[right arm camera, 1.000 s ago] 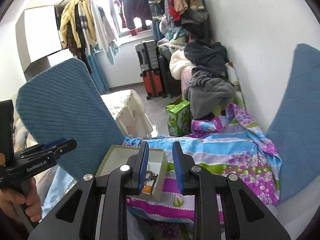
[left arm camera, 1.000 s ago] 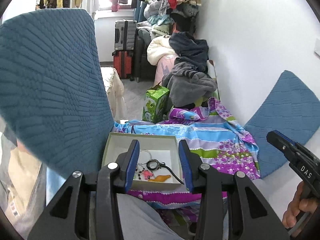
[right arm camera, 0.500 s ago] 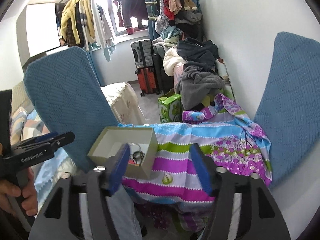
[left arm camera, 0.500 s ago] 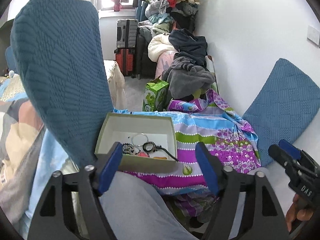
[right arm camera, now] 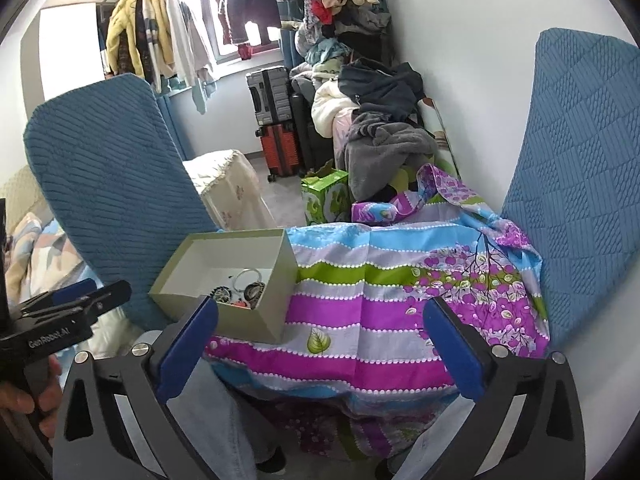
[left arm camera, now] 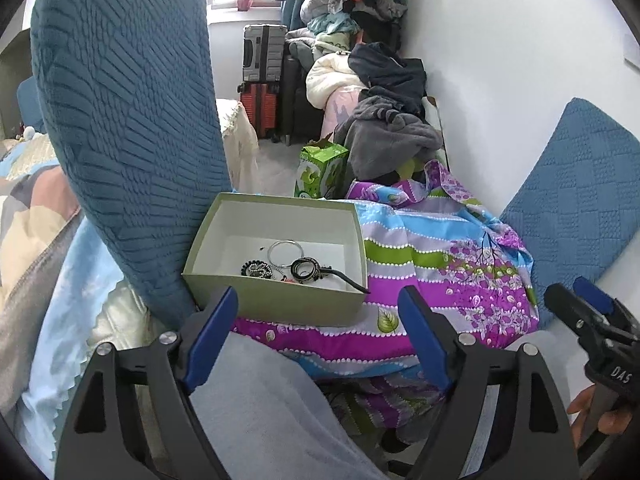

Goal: Organize jewelry

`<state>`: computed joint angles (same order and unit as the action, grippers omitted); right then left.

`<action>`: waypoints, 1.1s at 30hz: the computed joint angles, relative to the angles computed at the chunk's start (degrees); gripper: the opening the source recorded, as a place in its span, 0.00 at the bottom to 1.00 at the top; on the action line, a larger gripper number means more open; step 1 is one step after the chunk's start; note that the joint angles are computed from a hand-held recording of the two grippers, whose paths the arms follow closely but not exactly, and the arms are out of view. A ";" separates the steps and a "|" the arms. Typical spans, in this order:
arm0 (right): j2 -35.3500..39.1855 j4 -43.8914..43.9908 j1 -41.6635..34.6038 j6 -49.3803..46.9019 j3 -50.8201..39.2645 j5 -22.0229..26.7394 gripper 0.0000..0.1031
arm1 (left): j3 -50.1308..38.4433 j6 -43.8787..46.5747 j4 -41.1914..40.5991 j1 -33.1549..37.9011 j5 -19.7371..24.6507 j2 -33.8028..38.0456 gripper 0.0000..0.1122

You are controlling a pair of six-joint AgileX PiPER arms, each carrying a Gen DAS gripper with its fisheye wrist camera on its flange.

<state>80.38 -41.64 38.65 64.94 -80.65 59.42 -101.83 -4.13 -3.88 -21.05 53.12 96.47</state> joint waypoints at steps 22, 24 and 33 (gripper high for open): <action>1.03 0.07 -1.71 0.17 1.04 0.69 1.00 | -0.60 -7.57 7.86 -1.67 0.68 0.71 0.80; 1.19 0.02 -1.73 0.08 0.97 0.84 1.00 | -0.81 -8.06 9.10 -2.15 0.84 0.64 0.89; 1.44 -0.91 -1.40 0.22 0.93 1.36 1.00 | -0.81 -8.56 9.63 -2.01 0.37 0.42 0.92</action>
